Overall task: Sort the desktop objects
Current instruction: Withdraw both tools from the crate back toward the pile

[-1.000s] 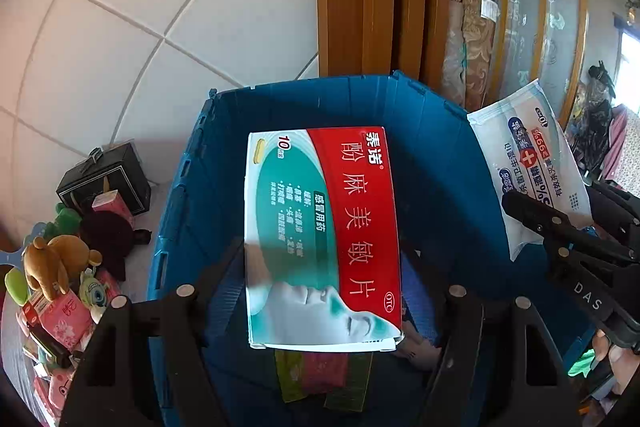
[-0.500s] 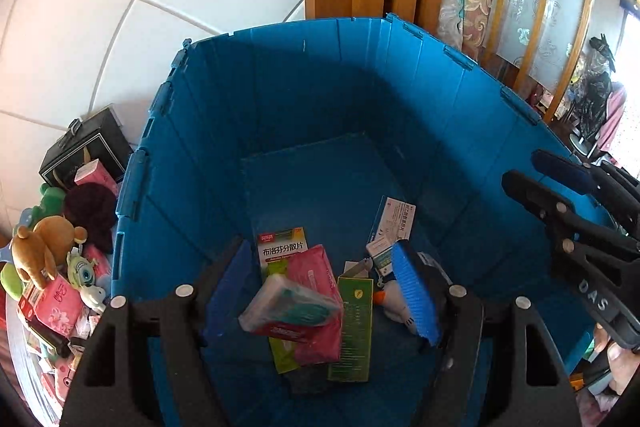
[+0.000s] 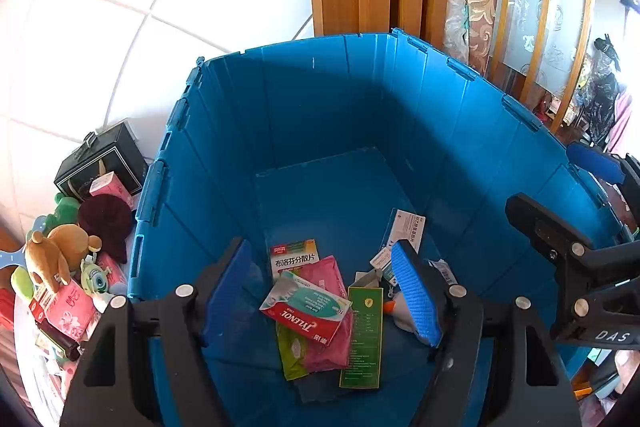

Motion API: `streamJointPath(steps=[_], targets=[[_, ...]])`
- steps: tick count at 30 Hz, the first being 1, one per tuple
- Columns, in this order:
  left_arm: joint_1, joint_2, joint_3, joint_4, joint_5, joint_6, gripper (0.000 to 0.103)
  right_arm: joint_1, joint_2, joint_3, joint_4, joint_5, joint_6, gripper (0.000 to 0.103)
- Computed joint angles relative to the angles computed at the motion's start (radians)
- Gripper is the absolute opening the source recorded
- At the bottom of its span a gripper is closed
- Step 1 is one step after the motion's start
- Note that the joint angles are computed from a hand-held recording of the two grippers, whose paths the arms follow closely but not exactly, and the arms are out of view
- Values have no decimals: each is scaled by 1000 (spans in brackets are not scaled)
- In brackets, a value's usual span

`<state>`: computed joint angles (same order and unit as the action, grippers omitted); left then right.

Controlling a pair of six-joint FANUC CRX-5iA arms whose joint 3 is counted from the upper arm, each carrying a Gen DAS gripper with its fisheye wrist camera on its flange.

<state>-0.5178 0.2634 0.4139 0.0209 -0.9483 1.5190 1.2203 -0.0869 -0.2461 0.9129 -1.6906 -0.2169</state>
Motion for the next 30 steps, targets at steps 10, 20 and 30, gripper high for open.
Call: streamJointPath(steps=[10, 20, 30], targets=[[-3, -44, -51, -37, 75, 54, 72, -4, -9, -64, 64, 97, -2, 103], [57, -330, -336, -170, 342, 275, 74, -2, -36, -106, 89, 144, -69, 103], [185, -564, -515, -613, 164, 744, 75, -13, 97, 10, 94, 16, -6, 103]])
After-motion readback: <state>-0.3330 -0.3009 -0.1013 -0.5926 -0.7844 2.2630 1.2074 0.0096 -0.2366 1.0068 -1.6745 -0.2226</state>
